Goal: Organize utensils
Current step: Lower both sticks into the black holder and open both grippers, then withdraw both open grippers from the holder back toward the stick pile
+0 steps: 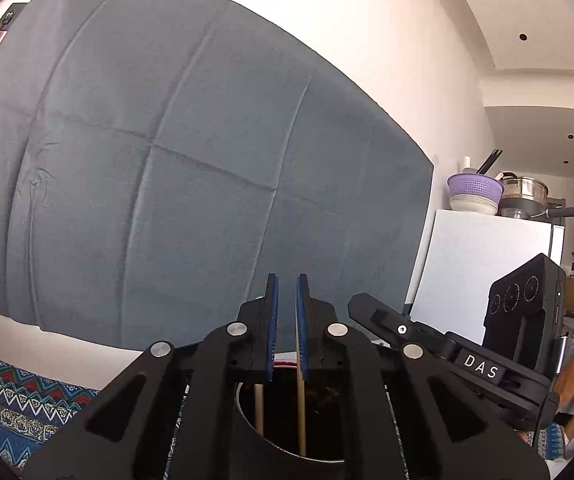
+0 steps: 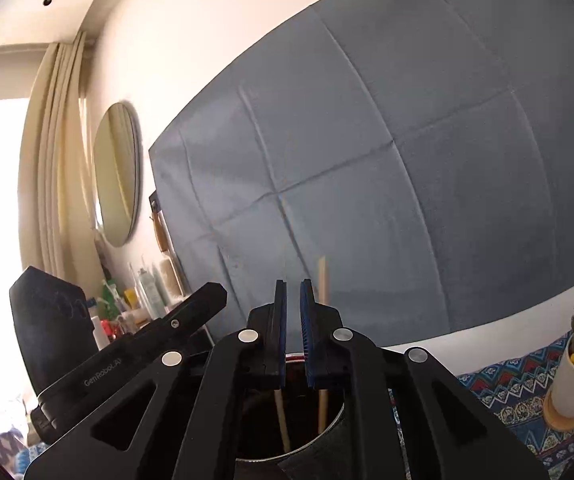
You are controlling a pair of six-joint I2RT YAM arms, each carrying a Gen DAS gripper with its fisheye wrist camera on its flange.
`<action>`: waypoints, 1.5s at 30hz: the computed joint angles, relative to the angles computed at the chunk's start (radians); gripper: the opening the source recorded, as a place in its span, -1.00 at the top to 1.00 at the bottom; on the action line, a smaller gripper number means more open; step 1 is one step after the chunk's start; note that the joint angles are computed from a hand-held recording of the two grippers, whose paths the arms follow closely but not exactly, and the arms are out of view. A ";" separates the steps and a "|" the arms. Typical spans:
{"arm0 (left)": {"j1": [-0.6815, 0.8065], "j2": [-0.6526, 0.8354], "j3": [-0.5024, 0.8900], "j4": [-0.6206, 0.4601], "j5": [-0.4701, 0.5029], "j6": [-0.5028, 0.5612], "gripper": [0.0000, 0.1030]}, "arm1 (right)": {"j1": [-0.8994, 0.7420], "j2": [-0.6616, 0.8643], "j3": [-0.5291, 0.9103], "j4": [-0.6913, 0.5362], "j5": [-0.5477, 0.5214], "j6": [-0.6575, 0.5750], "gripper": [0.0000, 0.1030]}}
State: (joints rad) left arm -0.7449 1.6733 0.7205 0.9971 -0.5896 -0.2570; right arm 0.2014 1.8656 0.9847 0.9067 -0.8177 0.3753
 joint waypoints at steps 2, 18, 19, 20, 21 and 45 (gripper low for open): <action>0.004 -0.005 -0.007 0.002 -0.004 -0.015 0.50 | -0.005 -0.004 -0.003 0.004 0.000 0.009 0.81; 0.016 -0.133 -0.003 -0.203 -0.100 -0.072 -0.88 | -0.076 -0.013 0.031 -0.022 0.004 0.095 -0.68; 0.013 -0.134 0.008 -0.228 -0.109 -0.069 -0.88 | -0.076 -0.017 0.033 -0.032 0.005 0.089 -0.72; 0.009 -0.134 0.016 -0.250 -0.119 -0.066 -0.88 | -0.076 -0.023 0.032 -0.040 0.013 0.083 -0.72; 0.004 -0.131 0.028 -0.273 -0.129 -0.060 -0.88 | -0.074 -0.030 0.030 -0.052 0.024 0.074 -0.73; -0.188 -0.142 0.401 -1.171 -0.394 -0.339 -0.88 | -0.128 -0.261 0.051 -0.570 0.075 -0.140 -0.82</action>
State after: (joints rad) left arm -0.9328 1.5315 1.1211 -0.1736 -0.9837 -0.5959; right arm 0.0737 1.6045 1.0359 0.3369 -0.7426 0.2355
